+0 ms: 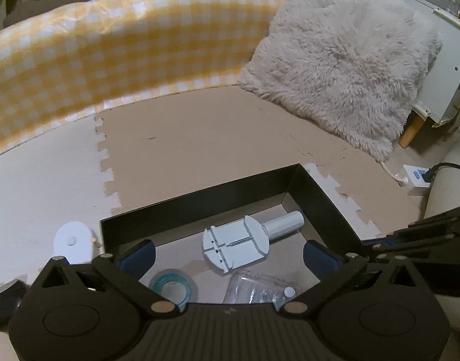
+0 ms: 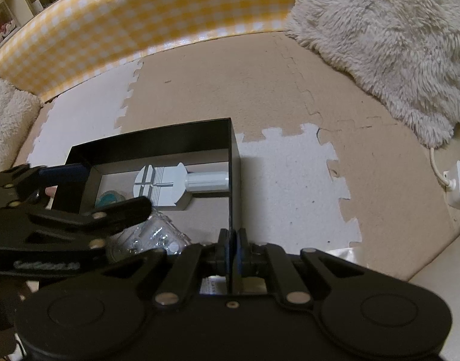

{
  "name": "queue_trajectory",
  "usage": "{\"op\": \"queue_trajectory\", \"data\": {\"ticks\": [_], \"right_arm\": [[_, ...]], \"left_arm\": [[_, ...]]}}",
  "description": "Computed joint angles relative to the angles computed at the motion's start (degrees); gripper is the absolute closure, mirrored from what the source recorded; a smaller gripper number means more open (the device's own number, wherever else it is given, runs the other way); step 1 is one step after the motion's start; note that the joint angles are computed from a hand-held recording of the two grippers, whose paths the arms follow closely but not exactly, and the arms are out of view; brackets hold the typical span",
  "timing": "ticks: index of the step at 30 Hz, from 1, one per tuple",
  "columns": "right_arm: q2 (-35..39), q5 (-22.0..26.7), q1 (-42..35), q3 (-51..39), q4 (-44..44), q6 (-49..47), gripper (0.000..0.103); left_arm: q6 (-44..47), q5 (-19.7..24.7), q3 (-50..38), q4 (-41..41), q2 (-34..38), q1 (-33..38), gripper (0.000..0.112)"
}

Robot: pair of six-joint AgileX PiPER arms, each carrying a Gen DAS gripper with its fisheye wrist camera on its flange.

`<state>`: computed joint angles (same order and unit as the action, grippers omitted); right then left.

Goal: Organize rigid objects
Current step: 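Carry the white watch-band tool into the black box and release it, then move the left tool to the black oval case and grasp it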

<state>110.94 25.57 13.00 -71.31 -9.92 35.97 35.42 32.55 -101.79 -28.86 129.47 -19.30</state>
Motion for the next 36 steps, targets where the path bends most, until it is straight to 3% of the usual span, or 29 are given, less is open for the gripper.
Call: {"op": "queue_trajectory", "data": {"ticks": [10, 27, 36], "right_arm": [[-0.05, 0.11, 0.35, 0.21, -1.17, 1.62, 0.098], [-3.54, 1.94, 2.3, 3.5, -3.85, 5.0, 0.098], [-3.97, 4.0, 3.3, 3.56, -4.52, 5.52, 0.098]], "left_arm": [[5.32, -1.9, 9.53, -4.36, -7.63, 2.04, 0.009], [21.81, -3.64, 23.93, -17.58, -19.22, 10.26, 0.009], [19.28, -3.0, 21.75, -15.63, -17.94, 17.95, 0.009]]}}
